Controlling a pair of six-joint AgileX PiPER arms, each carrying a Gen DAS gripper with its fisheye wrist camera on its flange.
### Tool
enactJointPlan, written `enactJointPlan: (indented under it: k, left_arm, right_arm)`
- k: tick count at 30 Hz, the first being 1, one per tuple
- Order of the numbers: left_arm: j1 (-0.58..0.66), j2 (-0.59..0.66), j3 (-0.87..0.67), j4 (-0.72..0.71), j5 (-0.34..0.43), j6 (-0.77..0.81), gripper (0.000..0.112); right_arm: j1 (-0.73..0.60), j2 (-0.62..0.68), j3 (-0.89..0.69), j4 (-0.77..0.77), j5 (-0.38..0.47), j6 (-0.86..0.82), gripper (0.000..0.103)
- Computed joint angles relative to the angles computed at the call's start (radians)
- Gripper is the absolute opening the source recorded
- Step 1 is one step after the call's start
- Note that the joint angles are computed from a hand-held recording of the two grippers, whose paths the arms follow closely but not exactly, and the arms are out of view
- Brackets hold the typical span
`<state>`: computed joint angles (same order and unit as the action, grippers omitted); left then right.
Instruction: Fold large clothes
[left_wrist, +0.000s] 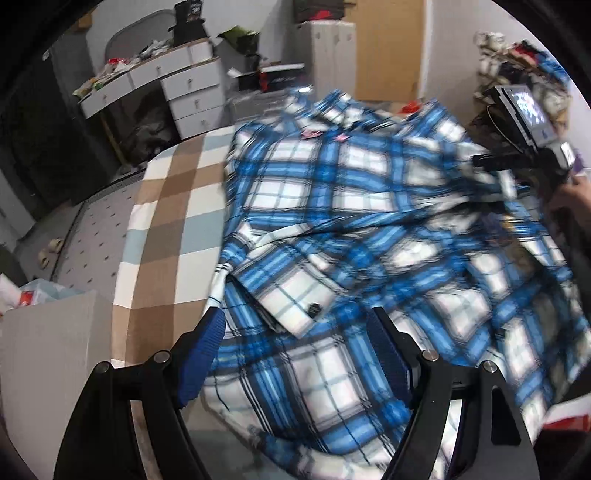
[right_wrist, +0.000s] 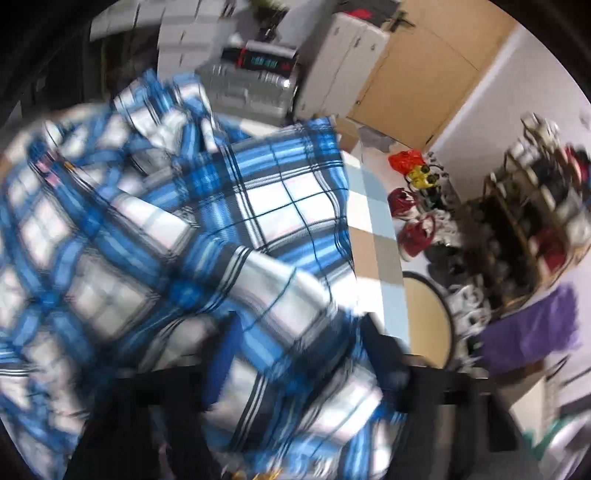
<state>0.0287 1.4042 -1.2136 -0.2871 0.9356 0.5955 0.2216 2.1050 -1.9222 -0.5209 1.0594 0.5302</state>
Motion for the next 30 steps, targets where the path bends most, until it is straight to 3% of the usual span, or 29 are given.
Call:
enactJointPlan:
  k: [5,7,10,11,14,17,20,24,28,30]
  left_arm:
    - [0.009,-0.086,0.048,-0.016,0.098,0.057,0.075]
    - [0.007,-0.095,0.067,-0.021,0.15,0.063,0.075]
    - [-0.026,-0.091,0.099,-0.025,0.226,0.111,0.075]
    - [-0.052,-0.093,0.11,-0.002,0.219,0.114,0.075]
    - [-0.156,-0.116,0.173,0.155,0.127,-0.005,0.075]
    - [-0.148,-0.062,0.167,0.147,0.181,-0.036,0.075]
    - [-0.171,-0.049,0.198,0.216,0.183,-0.092,0.076]
    - [-0.182,-0.121,0.238,0.327,0.194,-0.118,0.075]
    - [-0.141,-0.207,0.296,0.448,0.193,-0.058,0.075]
    - [-0.055,-0.239,0.295,0.443,0.185,0.002,0.075]
  right_arm:
    - [0.084,-0.44,0.5,0.105,-0.263,0.229,0.084]
    - [0.176,-0.596,0.698,0.013,-0.381,0.429,0.09]
    - [0.333,-0.761,0.886,-0.128,-0.465,0.729,0.095]
    - [0.382,-0.801,0.941,-0.184,-0.493,0.829,0.095]
    - [0.559,-0.86,1.04,-0.395,-0.465,1.129,0.096]
    - [0.68,-0.863,1.112,-0.594,-0.428,1.396,0.096]
    - [0.711,-0.858,1.122,-0.615,-0.418,1.437,0.096]
    - [0.692,-0.859,1.133,-0.592,-0.445,1.417,0.096]
    - [0.658,-0.868,1.154,-0.546,-0.499,1.399,0.096]
    - [0.644,-0.881,1.172,-0.548,-0.525,1.417,0.096]
